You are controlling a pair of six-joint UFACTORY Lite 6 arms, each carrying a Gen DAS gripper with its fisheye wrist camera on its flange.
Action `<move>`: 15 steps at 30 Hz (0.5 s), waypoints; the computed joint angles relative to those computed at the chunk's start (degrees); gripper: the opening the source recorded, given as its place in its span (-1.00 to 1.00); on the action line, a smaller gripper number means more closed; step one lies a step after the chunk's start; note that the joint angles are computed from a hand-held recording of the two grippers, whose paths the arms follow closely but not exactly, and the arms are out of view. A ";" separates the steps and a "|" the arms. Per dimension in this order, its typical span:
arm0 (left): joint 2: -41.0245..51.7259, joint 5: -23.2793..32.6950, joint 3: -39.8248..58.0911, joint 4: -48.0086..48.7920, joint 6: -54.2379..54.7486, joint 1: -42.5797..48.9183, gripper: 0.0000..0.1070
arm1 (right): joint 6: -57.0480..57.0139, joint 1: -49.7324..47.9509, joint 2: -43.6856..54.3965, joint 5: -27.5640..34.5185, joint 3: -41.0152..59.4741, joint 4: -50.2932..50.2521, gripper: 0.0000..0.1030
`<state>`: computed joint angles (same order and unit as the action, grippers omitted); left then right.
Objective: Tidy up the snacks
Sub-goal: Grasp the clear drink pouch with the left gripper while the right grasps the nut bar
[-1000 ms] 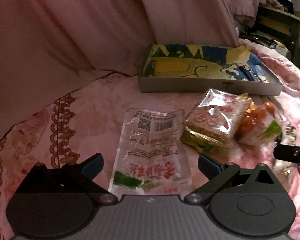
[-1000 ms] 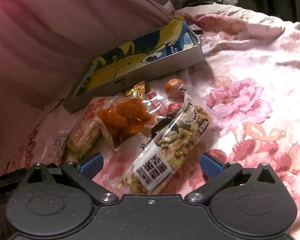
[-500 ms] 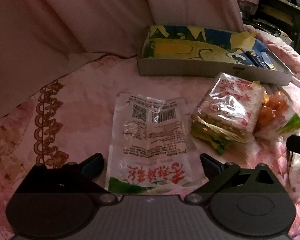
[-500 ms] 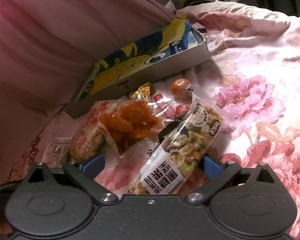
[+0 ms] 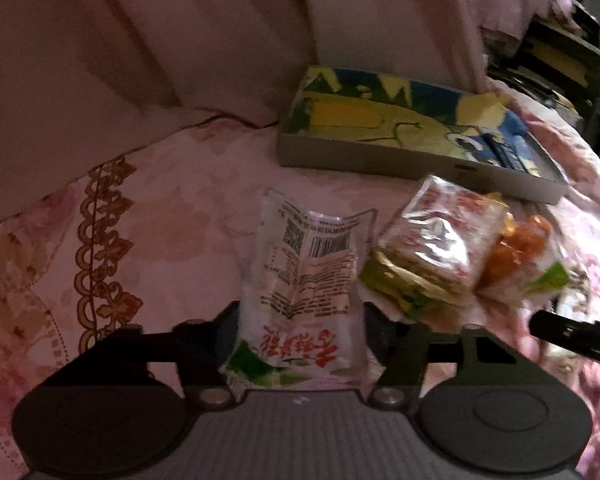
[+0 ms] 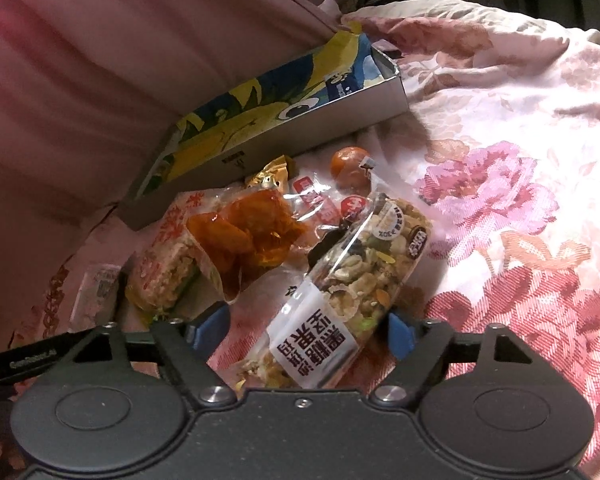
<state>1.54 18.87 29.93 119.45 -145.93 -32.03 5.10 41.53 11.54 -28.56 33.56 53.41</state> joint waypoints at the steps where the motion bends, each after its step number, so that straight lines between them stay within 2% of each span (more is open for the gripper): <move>1: -0.23 -0.08 0.24 -2.71 2.43 -0.87 0.09 | -0.60 0.26 -0.24 0.19 0.01 0.73 0.44; 3: -0.73 -0.49 0.77 -8.58 7.36 -2.35 -0.07 | -1.30 0.77 -0.91 0.57 -0.19 1.52 0.34; 5: -1.41 -1.11 0.96 -11.88 9.72 -3.04 -0.10 | 0.01 1.12 -1.98 0.85 -0.89 0.46 0.13; 7: -2.29 -1.70 0.76 -14.65 11.47 -3.69 -0.11 | 3.90 0.85 -3.62 2.24 -2.09 -2.87 0.02; 10: -2.72 -2.77 0.80 -16.37 13.22 -3.44 -0.10 | 6.21 1.29 -5.97 4.81 -3.53 -3.79 0.01; 15: 0.95 -4.10 3.52 -17.44 15.57 -1.28 0.30 | 7.46 1.16 -5.02 5.41 -2.94 -5.55 0.03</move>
<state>2.48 14.77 33.45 102.01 -130.36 -33.31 12.56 42.69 6.52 -23.15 30.63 47.86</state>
